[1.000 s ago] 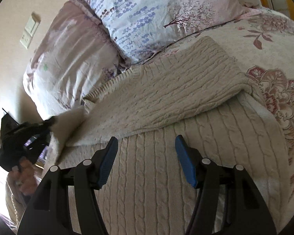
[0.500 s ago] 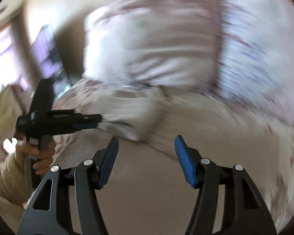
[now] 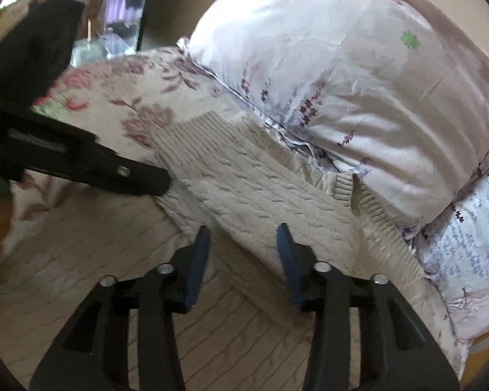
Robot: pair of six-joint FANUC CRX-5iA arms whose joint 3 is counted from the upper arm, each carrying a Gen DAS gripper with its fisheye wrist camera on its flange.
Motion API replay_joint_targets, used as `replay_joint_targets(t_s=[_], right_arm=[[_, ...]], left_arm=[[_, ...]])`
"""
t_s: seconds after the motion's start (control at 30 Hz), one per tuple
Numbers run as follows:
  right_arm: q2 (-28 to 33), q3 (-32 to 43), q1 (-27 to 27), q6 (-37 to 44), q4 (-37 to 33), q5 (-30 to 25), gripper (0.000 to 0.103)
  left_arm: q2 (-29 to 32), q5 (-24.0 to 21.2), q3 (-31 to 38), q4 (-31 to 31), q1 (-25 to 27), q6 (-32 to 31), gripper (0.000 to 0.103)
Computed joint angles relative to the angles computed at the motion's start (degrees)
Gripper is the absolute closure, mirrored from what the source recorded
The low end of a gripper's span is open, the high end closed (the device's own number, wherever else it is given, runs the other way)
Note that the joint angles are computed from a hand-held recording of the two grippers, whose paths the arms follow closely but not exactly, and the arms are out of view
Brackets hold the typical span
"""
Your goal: Fold small clothes
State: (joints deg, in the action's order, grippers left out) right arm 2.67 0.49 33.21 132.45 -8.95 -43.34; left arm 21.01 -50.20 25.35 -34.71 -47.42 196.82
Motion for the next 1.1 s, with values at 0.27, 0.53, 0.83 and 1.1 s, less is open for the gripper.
replay_joint_targets(t_s=[0.27, 0.53, 0.83, 1.1], right_arm=[[1.83, 4.18, -4.31, -6.9, -6.71, -0.23, 0.096], [6.58, 13.85, -25.99, -33.94, -23.82, -12.85, 0.095], [9.3, 17.12, -36.44, -38.92, -29.39, -20.86, 0.05], [14.21, 21.78, -37.15, -45.16, -28.47, -21.8, 0.059]], left_arm=[[-0.52, 0.97, -1.14, -0.52, -0.04, 1.16, 0.076], [-0.37, 0.83, -0.98, -0.22, -0.01, 0.68, 0.076], [-0.28, 1.39, -0.97, 1.13, 0.45, -0.45, 0.074], [-0.16, 2.26, -0.98, 1.26, 0.58, -1.39, 0.069]])
